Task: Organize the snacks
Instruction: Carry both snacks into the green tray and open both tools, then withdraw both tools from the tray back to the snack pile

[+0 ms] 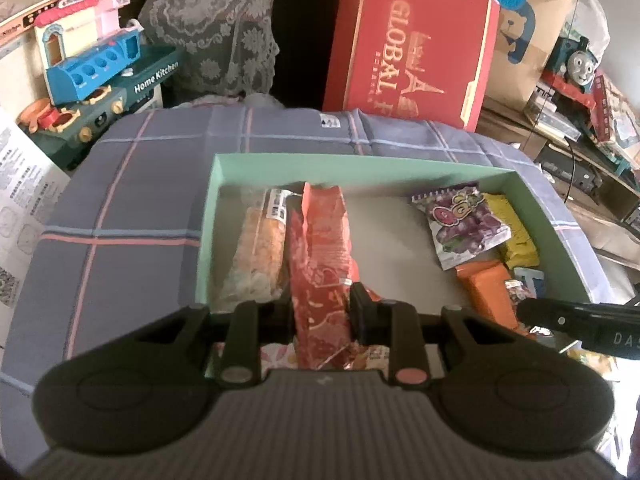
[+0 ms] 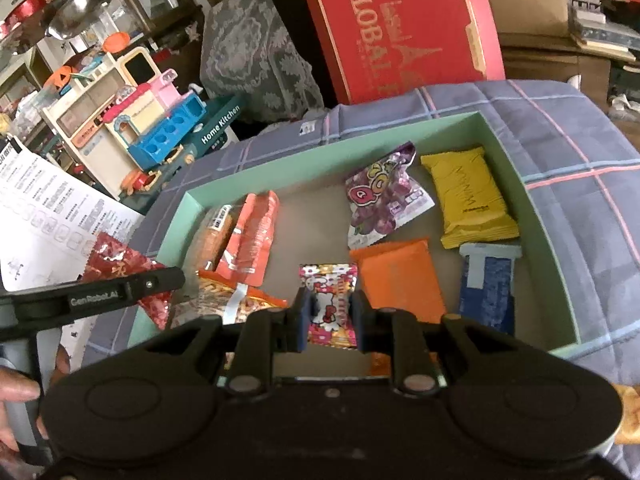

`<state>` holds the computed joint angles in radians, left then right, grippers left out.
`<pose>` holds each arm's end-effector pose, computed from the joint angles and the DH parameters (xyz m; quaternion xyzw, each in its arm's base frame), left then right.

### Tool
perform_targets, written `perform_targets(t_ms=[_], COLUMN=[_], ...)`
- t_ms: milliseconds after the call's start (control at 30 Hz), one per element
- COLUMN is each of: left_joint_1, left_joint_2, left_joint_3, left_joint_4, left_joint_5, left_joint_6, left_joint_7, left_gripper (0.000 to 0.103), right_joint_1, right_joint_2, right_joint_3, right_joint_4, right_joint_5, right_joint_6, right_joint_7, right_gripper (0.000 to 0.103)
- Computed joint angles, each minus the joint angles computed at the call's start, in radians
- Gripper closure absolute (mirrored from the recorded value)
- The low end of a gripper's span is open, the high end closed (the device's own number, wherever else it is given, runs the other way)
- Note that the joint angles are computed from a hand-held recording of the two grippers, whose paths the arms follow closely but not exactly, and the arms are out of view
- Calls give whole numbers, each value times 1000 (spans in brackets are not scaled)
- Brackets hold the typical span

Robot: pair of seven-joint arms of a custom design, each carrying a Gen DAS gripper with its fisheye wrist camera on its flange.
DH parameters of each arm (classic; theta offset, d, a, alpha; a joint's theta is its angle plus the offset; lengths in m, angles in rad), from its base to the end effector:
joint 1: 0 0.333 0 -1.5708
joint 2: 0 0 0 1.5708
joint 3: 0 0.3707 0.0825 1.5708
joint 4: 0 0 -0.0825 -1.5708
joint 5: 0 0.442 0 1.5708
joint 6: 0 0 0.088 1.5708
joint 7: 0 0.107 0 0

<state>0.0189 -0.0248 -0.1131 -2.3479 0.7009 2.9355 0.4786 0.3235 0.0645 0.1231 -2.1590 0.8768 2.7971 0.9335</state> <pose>0.5691 -0.0956 0.4156 -0.7742 0.5404 -0.2450 0.2204 0.5834 0.2385 0.4392 -0.7589 0.5427 -0.0350 0.3582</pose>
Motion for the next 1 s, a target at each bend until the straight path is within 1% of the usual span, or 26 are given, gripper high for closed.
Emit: perform_targets(t_ms=[67,100,133,167,200,233,267,300,333,367,400,467,700,1000], left_joint_1=[-1,-4,-7,-9,-10,-13,-16,-20,-23,-25,-25,-26,-34,-35], left_joint_2=[16,20,23,26,22,17,11,7,1,-7,-16,-37,-105,-188], left_joint_3=[1,1,1,1,3,2,-3,-6,-7,-9,-11,-18,-48,-91], left_joint_4=[10,16,20,24,25,27,30,30,26,18,10,-9,-71,-132], left_joint_5=[-5,3,14,44,99,167,220,215,189,174,173,169,100,77], left_joint_6=[-4,-16,-28,-39,-48,-67,-96,-112,-117,-117,-115,-112,-127,-149], left_joint_7=[8,-3,-16,-44,-94,-157,-209,-205,-182,-176,-183,-193,-161,-171], left_gripper=[76,69,48,34,11,0,0,0,0,0,0,0,0,0], right_joint_1=[2,1,1,-1,-2,-4,-4,-4,-3,0,1,4,22,48], right_joint_2=[13,17,18,20,18,15,11,4,-3,-11,-17,-32,-80,-165], right_joint_3=[0,1,1,4,6,7,9,11,13,13,11,8,-10,-42], right_joint_4=[9,12,12,13,12,10,5,-1,-7,-14,-18,-31,-80,-161], right_joint_5=[-16,-19,-23,-7,4,19,36,63,83,95,99,128,135,164], right_joint_6=[-2,-3,-2,3,7,15,27,46,61,77,83,88,93,97], right_joint_7=[12,14,17,4,1,-4,-14,-35,-51,-65,-70,-96,-99,-118], right_gripper=[80,77,74,62,44,33,14,7,5,2,0,0,0,0])
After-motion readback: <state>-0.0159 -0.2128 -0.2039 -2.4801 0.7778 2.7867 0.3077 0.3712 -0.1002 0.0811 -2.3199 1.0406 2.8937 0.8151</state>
